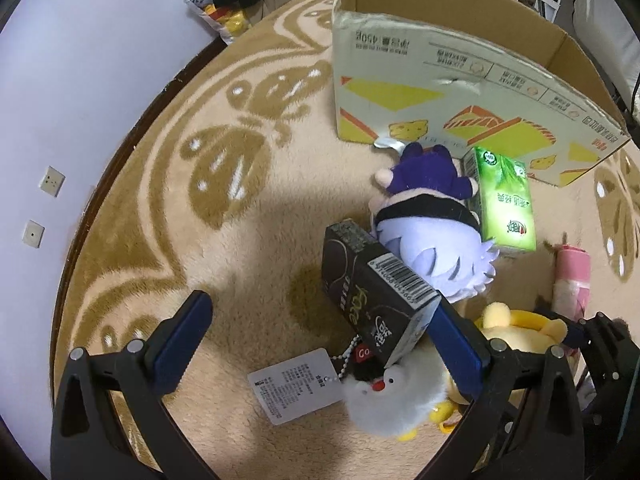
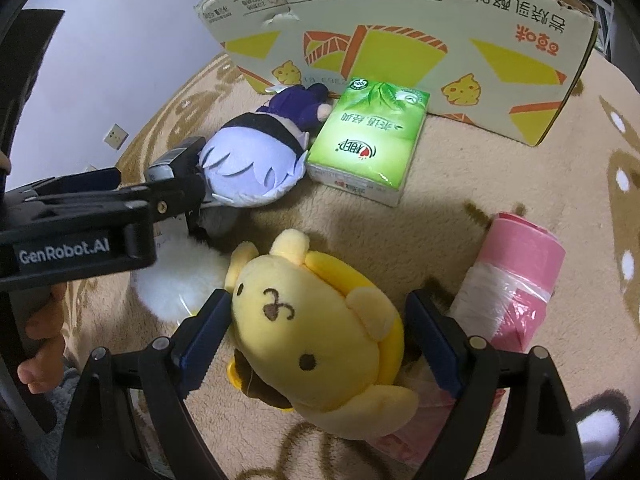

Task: Organize soft objects
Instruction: 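Grasp the black boxed item with left tool while right tool grasps yellow plush dog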

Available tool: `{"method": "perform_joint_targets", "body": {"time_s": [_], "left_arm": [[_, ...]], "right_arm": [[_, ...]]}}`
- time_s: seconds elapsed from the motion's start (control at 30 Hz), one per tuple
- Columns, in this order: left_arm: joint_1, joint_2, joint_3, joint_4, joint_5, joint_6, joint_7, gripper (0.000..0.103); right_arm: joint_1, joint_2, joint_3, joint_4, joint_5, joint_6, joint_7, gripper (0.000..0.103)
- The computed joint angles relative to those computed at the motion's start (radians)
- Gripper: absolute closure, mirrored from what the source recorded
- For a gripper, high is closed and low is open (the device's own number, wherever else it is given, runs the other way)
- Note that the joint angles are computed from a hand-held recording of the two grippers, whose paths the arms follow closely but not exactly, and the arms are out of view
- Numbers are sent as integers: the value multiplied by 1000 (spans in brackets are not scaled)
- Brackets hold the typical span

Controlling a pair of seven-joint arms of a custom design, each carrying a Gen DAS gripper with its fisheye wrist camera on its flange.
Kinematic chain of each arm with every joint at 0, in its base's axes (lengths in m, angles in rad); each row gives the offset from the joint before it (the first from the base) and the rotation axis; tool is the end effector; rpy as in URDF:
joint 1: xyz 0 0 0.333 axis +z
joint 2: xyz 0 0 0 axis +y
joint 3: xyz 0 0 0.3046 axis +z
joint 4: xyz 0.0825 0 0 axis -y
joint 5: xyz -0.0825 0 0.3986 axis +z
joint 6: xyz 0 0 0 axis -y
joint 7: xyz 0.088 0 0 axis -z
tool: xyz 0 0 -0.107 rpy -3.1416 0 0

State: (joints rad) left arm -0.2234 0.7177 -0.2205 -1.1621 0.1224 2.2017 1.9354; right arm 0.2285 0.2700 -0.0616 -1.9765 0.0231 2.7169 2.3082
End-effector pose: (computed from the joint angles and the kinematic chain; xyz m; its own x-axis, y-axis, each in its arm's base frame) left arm 0.7302 -0.2855 0.4003 -0.6940 -0.7140 -0.0925 -0.6588 0.6815 -0.3186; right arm 0.6411 0.1091 0.3645 -0.4780 -0.8232 -0.3063 -0.7554 0.5632 -0.3348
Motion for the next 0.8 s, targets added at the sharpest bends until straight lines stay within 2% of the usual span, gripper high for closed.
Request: {"method": "perform_joint_targets", "body": {"time_s": [0.2,0.5,0.6,0.7,0.77,0.8], "left_arm": [[-10,27,9,33,12,-24,-20,1],[-8,18,5,15,18,7,-15,3],[-2,0,-3,-10,9,14,-2,11],[5,-5,-11,-20,-3,21,16,26],[12,-2,-20,-13,-21,6,29,46],[17,2,-26,-4,-34,-9,38,53]], "right_arm": [[-8,10,9,8,29,2,-25,9],[-11,25,11,23,53,-7,-51,6],[-2,38,4,42,37,-28,-49,4],[9,50,-4,64,9,-54,-41,3],[9,51,-3,67,5,-62,-41,3],[10,50,-3,66,3,-62,-40,4]]}}
